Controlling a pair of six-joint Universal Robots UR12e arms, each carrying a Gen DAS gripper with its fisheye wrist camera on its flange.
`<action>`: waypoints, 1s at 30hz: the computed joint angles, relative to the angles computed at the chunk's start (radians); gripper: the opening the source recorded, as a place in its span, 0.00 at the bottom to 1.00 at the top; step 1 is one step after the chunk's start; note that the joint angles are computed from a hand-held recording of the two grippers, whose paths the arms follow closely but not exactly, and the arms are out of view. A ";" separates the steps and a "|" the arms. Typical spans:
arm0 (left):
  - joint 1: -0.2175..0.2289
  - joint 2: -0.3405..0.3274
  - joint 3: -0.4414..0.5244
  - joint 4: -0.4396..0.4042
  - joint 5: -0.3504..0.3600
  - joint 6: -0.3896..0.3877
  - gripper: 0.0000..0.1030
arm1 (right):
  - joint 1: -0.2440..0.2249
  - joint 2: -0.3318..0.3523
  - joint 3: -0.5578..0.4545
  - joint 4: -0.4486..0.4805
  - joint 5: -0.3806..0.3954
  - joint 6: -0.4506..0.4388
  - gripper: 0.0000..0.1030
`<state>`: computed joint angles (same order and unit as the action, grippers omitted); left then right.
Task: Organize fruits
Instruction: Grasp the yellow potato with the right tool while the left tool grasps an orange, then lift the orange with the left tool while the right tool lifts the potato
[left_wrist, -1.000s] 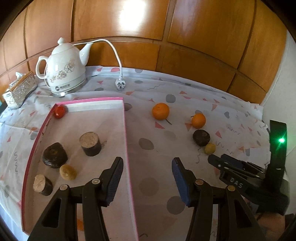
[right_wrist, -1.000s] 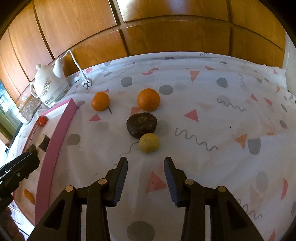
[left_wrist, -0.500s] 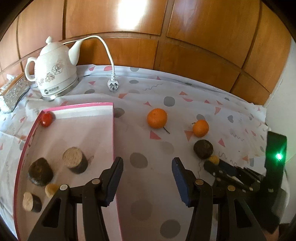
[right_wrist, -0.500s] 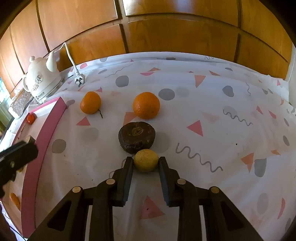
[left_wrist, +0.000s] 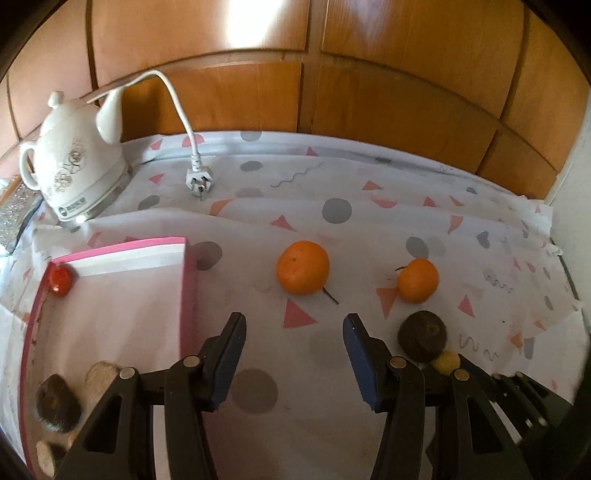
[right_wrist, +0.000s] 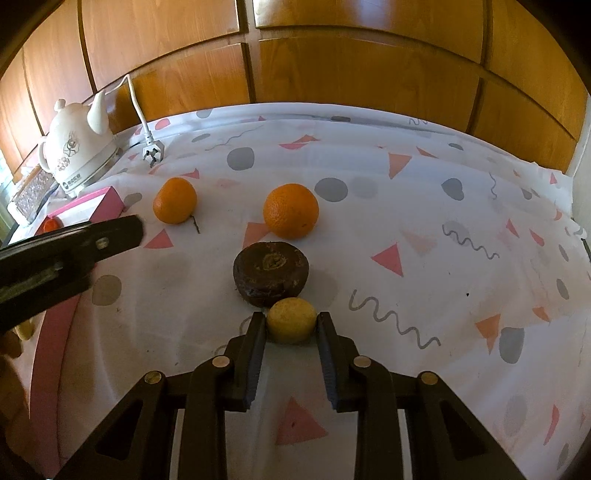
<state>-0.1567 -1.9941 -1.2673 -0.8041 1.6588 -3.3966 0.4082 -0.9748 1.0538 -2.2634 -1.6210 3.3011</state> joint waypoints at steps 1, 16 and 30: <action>0.001 -0.007 0.009 -0.010 -0.003 -0.004 0.54 | 0.001 0.002 -0.003 0.002 -0.004 -0.004 0.27; 0.015 -0.097 0.120 -0.078 -0.035 -0.053 0.51 | 0.000 0.007 -0.009 -0.004 0.009 -0.021 0.27; 0.008 -0.090 0.084 0.012 -0.006 0.025 0.37 | -0.001 0.004 0.001 -0.021 0.009 -0.027 0.27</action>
